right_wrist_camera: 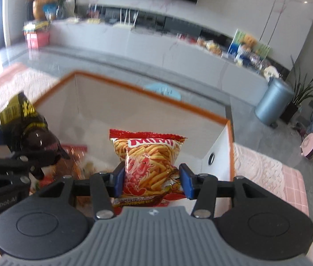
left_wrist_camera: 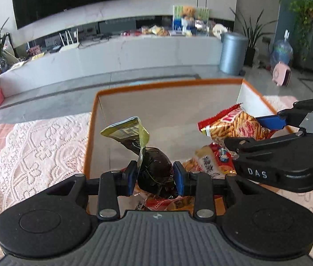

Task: Organize snacks
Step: 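Lift and carry the chip bag and sausage packet with both tools over the box, then open both tools to drop the chip bag and sausage packet into the box, then withdraw both tools from the box toward the remaining snacks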

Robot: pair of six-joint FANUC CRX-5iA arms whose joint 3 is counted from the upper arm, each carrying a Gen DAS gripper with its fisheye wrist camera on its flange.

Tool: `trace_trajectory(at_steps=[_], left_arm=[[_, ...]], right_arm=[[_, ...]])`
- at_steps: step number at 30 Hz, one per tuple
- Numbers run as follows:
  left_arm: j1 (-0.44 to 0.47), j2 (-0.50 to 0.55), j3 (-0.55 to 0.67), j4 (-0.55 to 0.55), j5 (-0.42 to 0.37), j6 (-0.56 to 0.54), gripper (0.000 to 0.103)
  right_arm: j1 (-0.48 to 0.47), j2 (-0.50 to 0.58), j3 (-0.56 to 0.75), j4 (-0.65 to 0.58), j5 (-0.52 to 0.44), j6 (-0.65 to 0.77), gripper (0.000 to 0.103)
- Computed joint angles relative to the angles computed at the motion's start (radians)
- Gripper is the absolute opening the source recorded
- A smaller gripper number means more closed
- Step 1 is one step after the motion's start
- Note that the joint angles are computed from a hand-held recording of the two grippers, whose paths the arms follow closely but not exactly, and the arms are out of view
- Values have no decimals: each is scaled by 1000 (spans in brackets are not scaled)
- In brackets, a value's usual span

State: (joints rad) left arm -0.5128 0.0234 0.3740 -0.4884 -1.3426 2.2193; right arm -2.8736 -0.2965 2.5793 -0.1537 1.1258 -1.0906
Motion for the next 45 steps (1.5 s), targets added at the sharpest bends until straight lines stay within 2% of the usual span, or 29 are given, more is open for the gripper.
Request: trace_trajectory(at_steps=[5, 9, 14, 18, 22, 29, 33, 39, 45], left_arm=[[-3, 59, 57, -15, -69, -28, 39], [-4, 97, 100, -18, -125, -45, 39], [10, 107, 108, 5, -141, -47, 39], [27, 118, 125, 36, -159, -52, 39], [19, 126, 140, 13, -170, -53, 40], [-11, 119, 151, -35, -182, -49, 51], [-47, 114, 161, -93, -190, -65, 68], [-86, 100, 182, -148, -200, -67, 74], [-121, 73, 188, -187, -200, -63, 86]], right_arm=[[7, -96, -118, 36, 129, -30, 48], [12, -111, -132, 45, 167, -45, 49], [30, -158, -208, 90, 241, -49, 49], [27, -219, -305, 100, 335, -80, 49], [36, -239, -347, 125, 363, -85, 49], [48, -223, -341, 138, 358, -63, 50], [58, -211, -339, 155, 344, -67, 61], [59, -175, -320, 154, 311, -68, 74], [50, -129, -294, 139, 271, -68, 86]])
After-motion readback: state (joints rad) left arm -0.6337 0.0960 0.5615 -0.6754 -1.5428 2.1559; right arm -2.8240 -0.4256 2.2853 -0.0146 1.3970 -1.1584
